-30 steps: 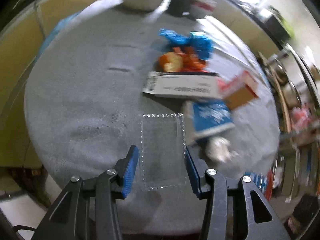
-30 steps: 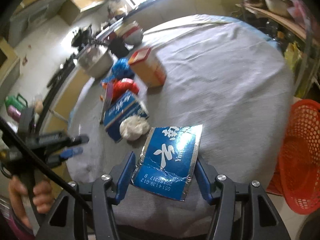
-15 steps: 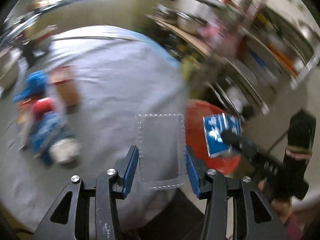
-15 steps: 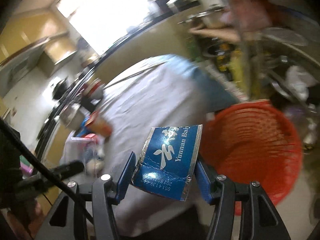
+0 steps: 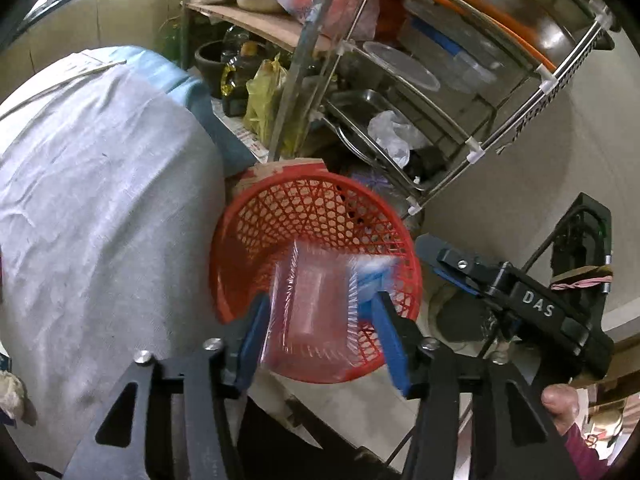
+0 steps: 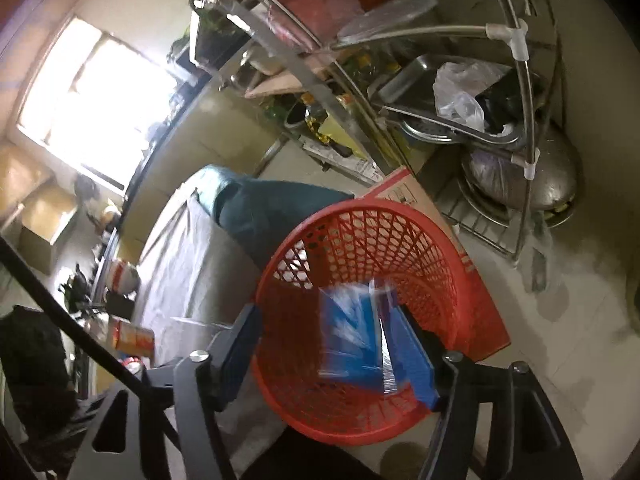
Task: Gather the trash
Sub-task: 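Carry both items to the red basket and open both tools to drop them, then grasp the crumpled white tissue with the right tool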
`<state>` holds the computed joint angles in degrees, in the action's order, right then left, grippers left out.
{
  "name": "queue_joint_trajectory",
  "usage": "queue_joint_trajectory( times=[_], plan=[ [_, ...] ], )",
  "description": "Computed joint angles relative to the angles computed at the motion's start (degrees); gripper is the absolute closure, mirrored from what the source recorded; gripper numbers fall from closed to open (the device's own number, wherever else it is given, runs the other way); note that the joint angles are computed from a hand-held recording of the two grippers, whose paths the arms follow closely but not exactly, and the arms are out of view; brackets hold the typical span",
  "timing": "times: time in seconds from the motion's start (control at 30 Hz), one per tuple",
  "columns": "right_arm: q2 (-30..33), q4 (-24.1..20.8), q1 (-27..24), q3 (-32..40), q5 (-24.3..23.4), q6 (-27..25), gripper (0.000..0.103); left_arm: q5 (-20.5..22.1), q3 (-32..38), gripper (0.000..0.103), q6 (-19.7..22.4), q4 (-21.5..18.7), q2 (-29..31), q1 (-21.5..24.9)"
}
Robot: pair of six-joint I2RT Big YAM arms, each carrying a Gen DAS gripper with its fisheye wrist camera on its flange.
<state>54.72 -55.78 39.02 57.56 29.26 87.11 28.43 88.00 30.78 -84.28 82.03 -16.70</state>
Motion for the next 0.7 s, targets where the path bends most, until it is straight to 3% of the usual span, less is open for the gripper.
queue_joint_trajectory(
  times=[0.2,0.33,0.5,0.63,0.7],
  plan=[
    [2.3,1.3,1.7,2.2,2.9,-1.9,0.031,-0.3,-0.4,0.042,0.8,1.7,-1.1,5.2],
    [7.2,4.9,3.6,6.5,3.6,-9.8,0.031,-2.2,-2.0,0.041,2.4,3.5,-2.9,13.5],
    [14.8,11.2,4.8,12.9,-0.8,-19.6,0.031,-2.8,-1.7,0.038,2.6,6.2,-2.1,25.8],
    [22.3,13.2,5.5,20.3,-6.1,-26.4,0.031,-2.8,2.4,0.035,0.1,8.1,2.2,35.9],
    [26.9,12.7,5.8,25.1,-9.3,-29.4,0.031,-3.7,3.7,0.035,-1.4,9.8,3.8,38.6]
  ],
)
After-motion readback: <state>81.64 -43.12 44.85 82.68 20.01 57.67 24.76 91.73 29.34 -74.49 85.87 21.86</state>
